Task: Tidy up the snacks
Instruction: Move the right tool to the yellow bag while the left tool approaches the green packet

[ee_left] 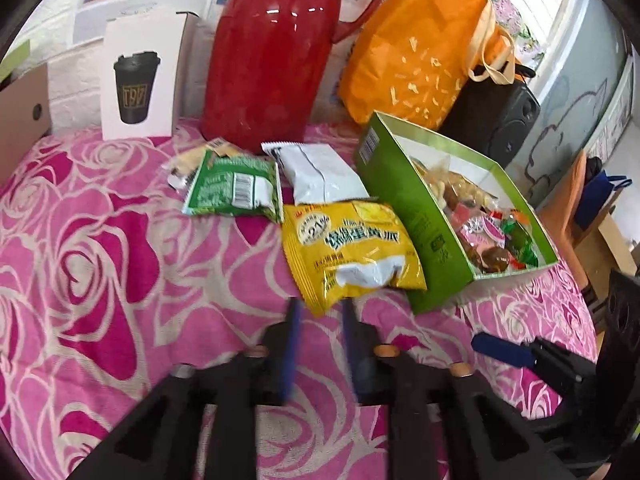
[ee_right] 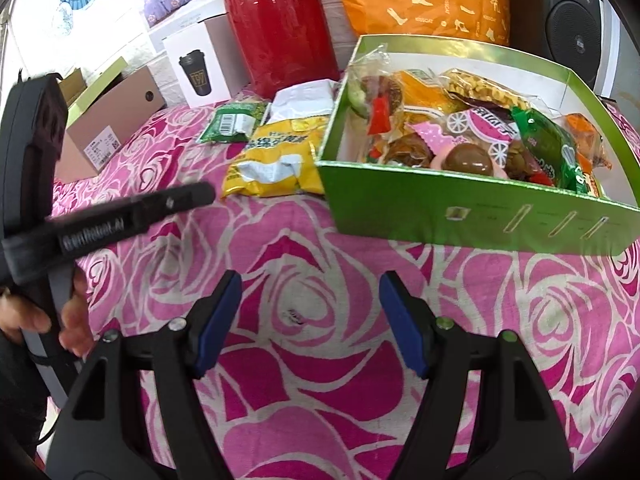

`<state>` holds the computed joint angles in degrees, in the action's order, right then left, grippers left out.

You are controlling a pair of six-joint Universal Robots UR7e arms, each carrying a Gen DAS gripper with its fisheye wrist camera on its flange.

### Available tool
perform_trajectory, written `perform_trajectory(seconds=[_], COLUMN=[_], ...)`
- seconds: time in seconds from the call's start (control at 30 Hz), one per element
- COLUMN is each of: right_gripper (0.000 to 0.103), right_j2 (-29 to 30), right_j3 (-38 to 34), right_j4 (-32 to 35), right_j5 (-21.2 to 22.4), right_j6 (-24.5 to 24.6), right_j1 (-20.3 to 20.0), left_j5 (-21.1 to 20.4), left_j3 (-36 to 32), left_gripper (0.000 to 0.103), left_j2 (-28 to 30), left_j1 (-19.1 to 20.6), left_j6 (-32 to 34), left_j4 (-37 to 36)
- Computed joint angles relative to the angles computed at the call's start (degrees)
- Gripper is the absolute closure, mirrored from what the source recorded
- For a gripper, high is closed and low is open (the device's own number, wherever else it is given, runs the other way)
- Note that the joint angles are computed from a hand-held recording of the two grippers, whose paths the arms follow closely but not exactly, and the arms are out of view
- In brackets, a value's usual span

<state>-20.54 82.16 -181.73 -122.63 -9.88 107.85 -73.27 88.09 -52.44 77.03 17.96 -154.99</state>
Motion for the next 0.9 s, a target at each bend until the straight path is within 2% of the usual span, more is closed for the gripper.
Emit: perform_trajectory(seconds=[0.03,0.1,0.23,0.27,0.3,0.33,0.4,0.63,0.77,0.87,0.9], right_gripper=[0.031,0.031,0.031,0.031,0.031,0.031,0.031,0.031,0.031,0.031,0.031], right_j2=[-0.1,-0.3,-0.8,-1.0,-1.1,-1.3,-1.4,-0.9,-0.6,-0.1,0.0], right_j3=[0.1,0.5,1.1,1.3,1.4,1.5,1.7,0.6,0.4,-1.0,-1.3], right_j4=[-0.1,-0.6,-0.8,-0.8,-0.8,-0.9,-1.2,-0.5,-0.2,1.3,1.7], right_j5=[0.0,-0.1,-0.5,-0.7,-0.9,-0.9,-0.9,0.5,2.7,5.4,6.4], right_j6=[-0.1,-0.2,0.5,0.6,0.5,0.4,0.4,0.6,-0.7,0.3,0.9], right_j1=[0.1,0.0,-0.2,-0.2,-0.3,-0.3,-0.3,-0.1,0.3,0.1,0.0], left_j5=[0.3,0.6,0.3,0.9,1.4,2.4,0.2,-0.2,-0.4,-1.2,-1.4], left_j3=[0.0,-0.2,-3.3,-3.9,-4.4,-5.0,-5.6,0.2,5.2,7.5,7.6], left_gripper=[0.052,0.051,0.051,0.055,0.085,0.096,0.099,0.101,0.1,0.093,0.085], left_j2=[0.2,0.9,3.8,4.5,4.9,5.4,5.2,-0.3,-4.9,-7.3,-7.6], left_j1=[-0.3,-0.8,-1.1,-1.0,-0.9,-0.8,0.1,0.8,1.0,1.2,1.3], left_j6=[0.7,2.2,1.6,1.1,0.6,0.2,0.5,4.4,6.5,6.9,6.6], left_j4=[-0.9,-1.9,0.9,1.3,1.4,1.7,2.6,1.1,0.2,0.7,1.2])
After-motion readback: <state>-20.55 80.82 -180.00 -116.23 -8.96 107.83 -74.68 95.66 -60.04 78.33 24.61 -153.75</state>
